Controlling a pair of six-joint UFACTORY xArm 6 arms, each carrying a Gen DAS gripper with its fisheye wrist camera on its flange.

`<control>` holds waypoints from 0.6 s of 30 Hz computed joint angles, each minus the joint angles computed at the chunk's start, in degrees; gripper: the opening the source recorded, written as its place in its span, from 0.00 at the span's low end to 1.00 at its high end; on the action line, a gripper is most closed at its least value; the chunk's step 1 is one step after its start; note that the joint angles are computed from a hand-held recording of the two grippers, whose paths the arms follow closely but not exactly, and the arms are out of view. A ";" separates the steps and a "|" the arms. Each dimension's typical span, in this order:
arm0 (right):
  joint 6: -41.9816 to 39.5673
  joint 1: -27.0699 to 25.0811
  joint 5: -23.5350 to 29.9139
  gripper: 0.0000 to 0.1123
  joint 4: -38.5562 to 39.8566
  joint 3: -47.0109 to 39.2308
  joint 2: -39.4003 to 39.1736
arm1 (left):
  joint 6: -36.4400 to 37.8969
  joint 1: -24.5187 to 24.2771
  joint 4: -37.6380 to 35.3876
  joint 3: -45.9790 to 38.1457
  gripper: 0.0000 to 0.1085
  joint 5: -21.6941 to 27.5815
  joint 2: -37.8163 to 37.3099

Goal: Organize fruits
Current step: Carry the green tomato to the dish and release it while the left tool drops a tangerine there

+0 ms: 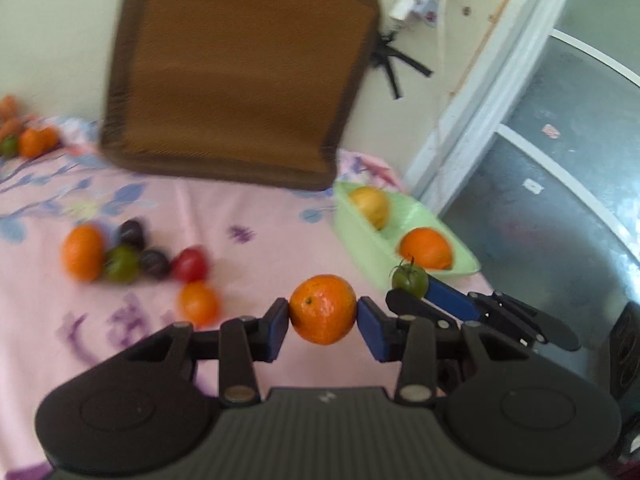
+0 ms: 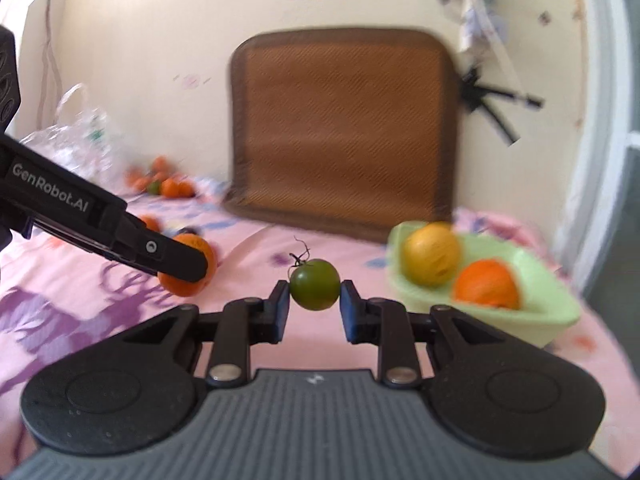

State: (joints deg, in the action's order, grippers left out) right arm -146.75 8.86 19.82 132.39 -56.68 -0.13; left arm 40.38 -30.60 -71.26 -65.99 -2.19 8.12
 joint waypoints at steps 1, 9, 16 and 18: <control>-3.99 -0.94 0.34 0.26 4.02 -0.35 -0.05 | -0.08 -0.09 1.35 -2.39 0.35 0.58 1.58; -10.02 -4.68 -0.98 0.26 11.43 -7.69 5.65 | -21.70 1.79 29.46 -21.90 0.35 7.65 17.06; -10.72 -4.59 -2.74 0.27 11.96 -11.14 8.94 | -31.48 2.81 39.59 -28.56 0.36 11.34 22.75; -15.29 -4.66 -2.42 0.28 15.46 -11.15 9.20 | -33.58 2.99 41.80 -29.31 0.37 11.71 23.51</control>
State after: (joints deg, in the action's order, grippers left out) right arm -162.04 4.20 17.41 147.85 -67.83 9.07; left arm 6.81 -27.61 -29.45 -95.30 9.51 31.63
